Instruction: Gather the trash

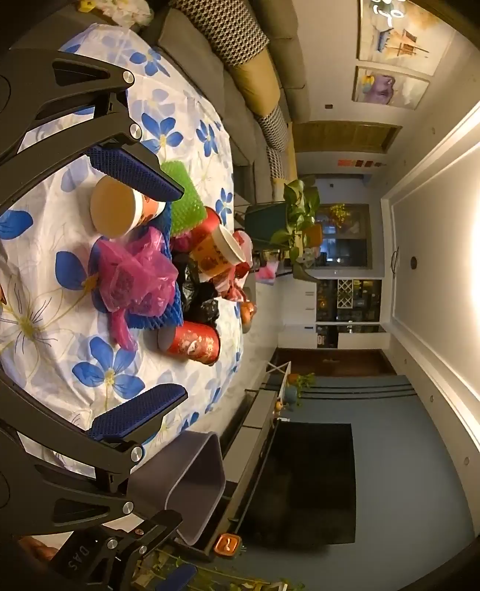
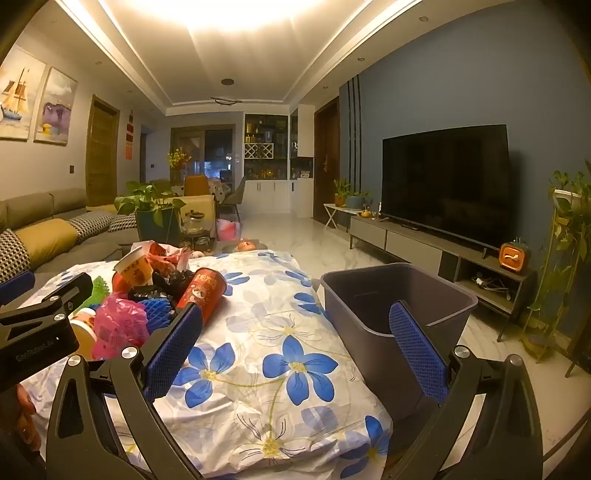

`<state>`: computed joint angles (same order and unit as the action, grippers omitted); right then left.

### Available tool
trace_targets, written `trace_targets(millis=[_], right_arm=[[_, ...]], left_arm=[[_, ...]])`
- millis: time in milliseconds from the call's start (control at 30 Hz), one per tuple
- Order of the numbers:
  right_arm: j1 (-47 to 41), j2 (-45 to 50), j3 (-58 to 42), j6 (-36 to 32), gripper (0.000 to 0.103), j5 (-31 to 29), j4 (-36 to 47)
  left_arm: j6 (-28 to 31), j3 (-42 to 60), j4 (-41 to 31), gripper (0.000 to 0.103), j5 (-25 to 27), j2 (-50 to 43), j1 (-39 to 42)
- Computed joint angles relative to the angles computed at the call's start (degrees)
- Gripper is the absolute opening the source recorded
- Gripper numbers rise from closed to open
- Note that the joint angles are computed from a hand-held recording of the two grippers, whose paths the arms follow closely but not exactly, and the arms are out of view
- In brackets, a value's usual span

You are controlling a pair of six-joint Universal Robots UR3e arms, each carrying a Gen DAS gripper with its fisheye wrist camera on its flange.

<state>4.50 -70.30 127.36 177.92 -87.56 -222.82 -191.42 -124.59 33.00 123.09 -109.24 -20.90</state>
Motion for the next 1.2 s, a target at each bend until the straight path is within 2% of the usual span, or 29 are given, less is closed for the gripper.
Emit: trace_targets(millis=[533,1200], right_arm=[[-0.2,-0.4,0.0,0.1,0.098,0.0,0.5],[-0.6,-1.3,0.0,0.1,0.098,0.3,1.0]], left_arm=[[-0.2,0.4,-1.1,0.097,-1.8,0.3,0.9],[-0.4,1.1,-1.2,0.097,-1.6,-0.4,0.3]])
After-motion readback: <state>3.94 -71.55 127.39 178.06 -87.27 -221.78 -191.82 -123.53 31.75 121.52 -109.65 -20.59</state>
